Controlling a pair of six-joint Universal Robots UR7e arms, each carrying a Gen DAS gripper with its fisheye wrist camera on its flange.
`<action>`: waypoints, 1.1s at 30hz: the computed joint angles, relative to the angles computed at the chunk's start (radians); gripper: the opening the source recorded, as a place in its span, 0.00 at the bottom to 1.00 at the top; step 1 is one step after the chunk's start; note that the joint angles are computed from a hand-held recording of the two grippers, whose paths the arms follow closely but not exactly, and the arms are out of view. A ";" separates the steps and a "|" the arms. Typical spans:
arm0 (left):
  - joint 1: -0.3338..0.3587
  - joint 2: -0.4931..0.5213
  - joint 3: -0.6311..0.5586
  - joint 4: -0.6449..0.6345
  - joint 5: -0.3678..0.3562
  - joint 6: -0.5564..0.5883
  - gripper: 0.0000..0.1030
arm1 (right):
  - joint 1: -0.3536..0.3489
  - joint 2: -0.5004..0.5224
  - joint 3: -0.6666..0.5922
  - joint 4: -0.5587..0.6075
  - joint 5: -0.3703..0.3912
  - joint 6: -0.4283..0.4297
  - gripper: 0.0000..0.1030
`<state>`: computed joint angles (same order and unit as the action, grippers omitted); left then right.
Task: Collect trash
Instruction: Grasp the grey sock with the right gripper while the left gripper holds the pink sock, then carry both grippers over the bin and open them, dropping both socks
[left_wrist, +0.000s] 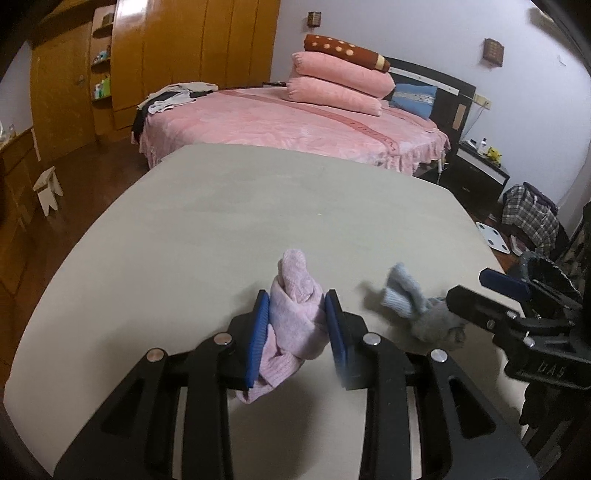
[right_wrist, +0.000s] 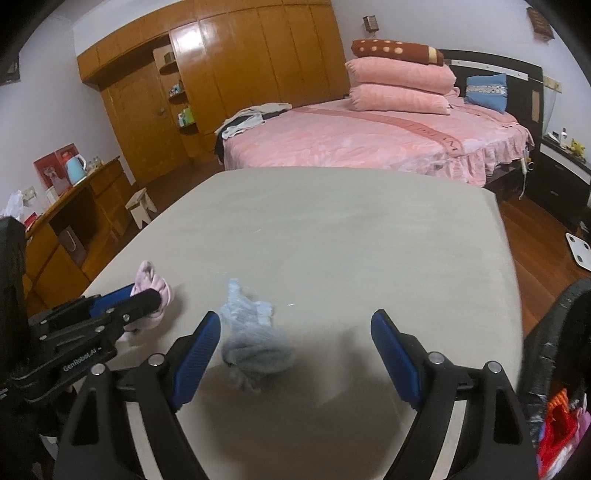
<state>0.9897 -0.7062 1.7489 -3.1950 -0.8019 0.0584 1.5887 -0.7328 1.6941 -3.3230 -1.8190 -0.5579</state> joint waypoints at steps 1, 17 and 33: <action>0.002 -0.003 0.001 0.000 0.002 0.000 0.29 | 0.003 0.007 -0.008 0.012 -0.003 0.001 0.80; 0.005 -0.029 0.021 -0.025 0.042 0.011 0.29 | 0.013 0.038 -0.055 0.171 -0.055 0.033 0.42; -0.082 -0.025 0.024 -0.096 0.022 0.068 0.29 | 0.034 -0.132 0.087 0.012 0.017 0.053 0.42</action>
